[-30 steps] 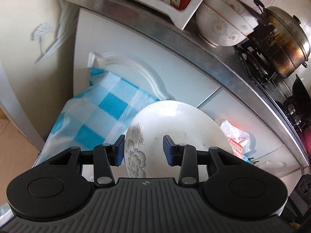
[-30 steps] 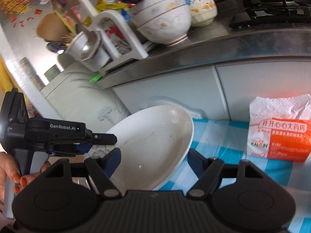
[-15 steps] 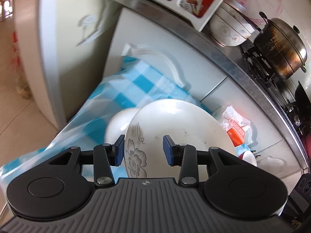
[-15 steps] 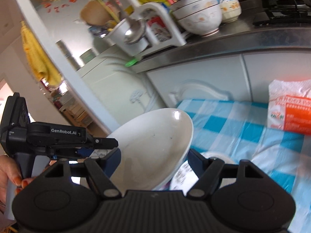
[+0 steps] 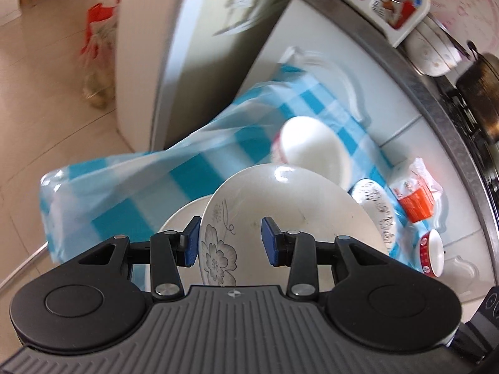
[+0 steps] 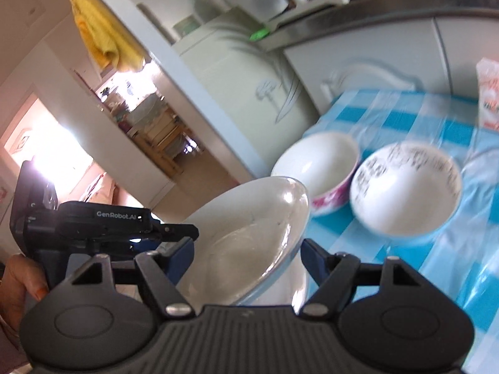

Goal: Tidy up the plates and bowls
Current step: 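Carry the floral plate with both grippers onto the stacked plates, then lower the floral plate onto the stack and open both grippers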

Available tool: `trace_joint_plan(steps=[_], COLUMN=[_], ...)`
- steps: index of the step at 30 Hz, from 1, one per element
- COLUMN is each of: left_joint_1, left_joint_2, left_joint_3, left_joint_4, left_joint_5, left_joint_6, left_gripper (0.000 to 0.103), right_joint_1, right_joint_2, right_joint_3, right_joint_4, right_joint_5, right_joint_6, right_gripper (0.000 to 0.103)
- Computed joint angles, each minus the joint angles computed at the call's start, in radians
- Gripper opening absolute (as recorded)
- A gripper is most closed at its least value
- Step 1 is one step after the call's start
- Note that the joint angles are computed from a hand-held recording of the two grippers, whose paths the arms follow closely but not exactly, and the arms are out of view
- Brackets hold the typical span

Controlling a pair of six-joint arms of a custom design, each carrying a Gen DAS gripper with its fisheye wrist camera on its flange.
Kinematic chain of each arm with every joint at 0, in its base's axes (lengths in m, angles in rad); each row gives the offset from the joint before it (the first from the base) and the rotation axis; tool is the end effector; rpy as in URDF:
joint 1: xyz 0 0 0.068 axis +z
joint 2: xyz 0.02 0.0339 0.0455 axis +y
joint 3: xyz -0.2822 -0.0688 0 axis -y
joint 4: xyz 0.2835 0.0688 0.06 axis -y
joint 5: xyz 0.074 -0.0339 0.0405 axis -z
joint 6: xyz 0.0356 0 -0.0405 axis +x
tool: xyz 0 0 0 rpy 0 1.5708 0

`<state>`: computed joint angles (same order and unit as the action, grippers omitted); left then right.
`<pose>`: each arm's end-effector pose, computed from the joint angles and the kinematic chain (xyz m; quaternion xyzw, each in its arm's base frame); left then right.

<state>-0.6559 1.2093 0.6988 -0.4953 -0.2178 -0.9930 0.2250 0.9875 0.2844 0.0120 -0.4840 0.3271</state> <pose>0.2069 -0.1495 0.1994 -0.1900 0.9361 -0.1326 0.2648 0.1922 0.0610 0.1443 -0.0571 0.8825 0.3213 0.3386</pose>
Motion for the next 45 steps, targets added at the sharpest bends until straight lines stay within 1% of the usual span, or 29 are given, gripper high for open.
trace_joint_plan(steps=[4,7,11,13,19,26,28,29,31,33,35,39,41,43,45], left_joint_1=[-0.017,-0.026,-0.026,-0.030,-0.046,-0.048,-0.045,-0.047,-0.052,-0.054,-0.050,-0.049,-0.059,-0.072,-0.084], left_joint_2=[-0.035,-0.034,-0.058,-0.077,-0.099,-0.077,-0.073,-0.076,-0.079,-0.080,-0.087,-0.087,-0.077,-0.057,-0.034], left_joint_3=[-0.053,-0.071,-0.106,-0.124,-0.150,-0.162,-0.175,-0.177,-0.173,-0.167,-0.162,-0.141,-0.124,-0.100,-0.078], left_joint_4=[0.005,0.021,0.036,0.031,0.017,0.036,0.050,0.052,0.047,0.037,0.026,-0.002,-0.009,-0.021,-0.017], left_joint_5=[-0.045,-0.066,-0.074,-0.075,-0.087,-0.106,-0.105,-0.107,-0.121,-0.139,-0.148,-0.156,-0.171,-0.184,-0.192], left_joint_6=[-0.021,-0.030,-0.018,-0.036,-0.045,-0.003,0.005,0.009,0.026,0.036,0.045,0.053,0.062,0.069,0.079], left_gripper=[0.043,0.043,0.043,0.043,0.043,0.043,0.042,0.042,0.042,0.045,0.050,0.055,0.060,0.062,0.063], right_joint_1=[0.058,0.095,0.123,0.137,0.176,0.232,0.256,0.269,0.282,0.258,0.206,0.117,0.076,0.047,-0.004], right_joint_2=[0.020,0.025,0.058,0.065,0.070,0.070,0.063,0.065,0.064,0.068,0.053,0.002,-0.038,-0.074,-0.094], right_joint_3=[-0.025,-0.038,-0.043,-0.047,-0.062,-0.067,-0.063,-0.056,-0.044,-0.038,-0.044,-0.044,-0.043,-0.042,-0.039], right_joint_4=[0.027,0.033,0.052,0.054,0.049,0.057,0.044,0.037,0.008,-0.013,-0.018,-0.075,-0.121,-0.171,-0.213], right_joint_5=[0.025,0.051,0.076,0.087,0.121,0.180,0.213,0.233,0.266,0.268,0.226,0.171,0.160,0.179,0.175], right_joint_6=[0.013,0.009,-0.009,-0.022,-0.038,-0.059,-0.071,-0.076,-0.080,-0.067,-0.055,-0.046,-0.051,-0.054,-0.064], right_gripper=[0.076,0.076,0.076,0.076,0.076,0.075,0.076,0.076,0.081,0.083,0.085,0.094,0.095,0.097,0.097])
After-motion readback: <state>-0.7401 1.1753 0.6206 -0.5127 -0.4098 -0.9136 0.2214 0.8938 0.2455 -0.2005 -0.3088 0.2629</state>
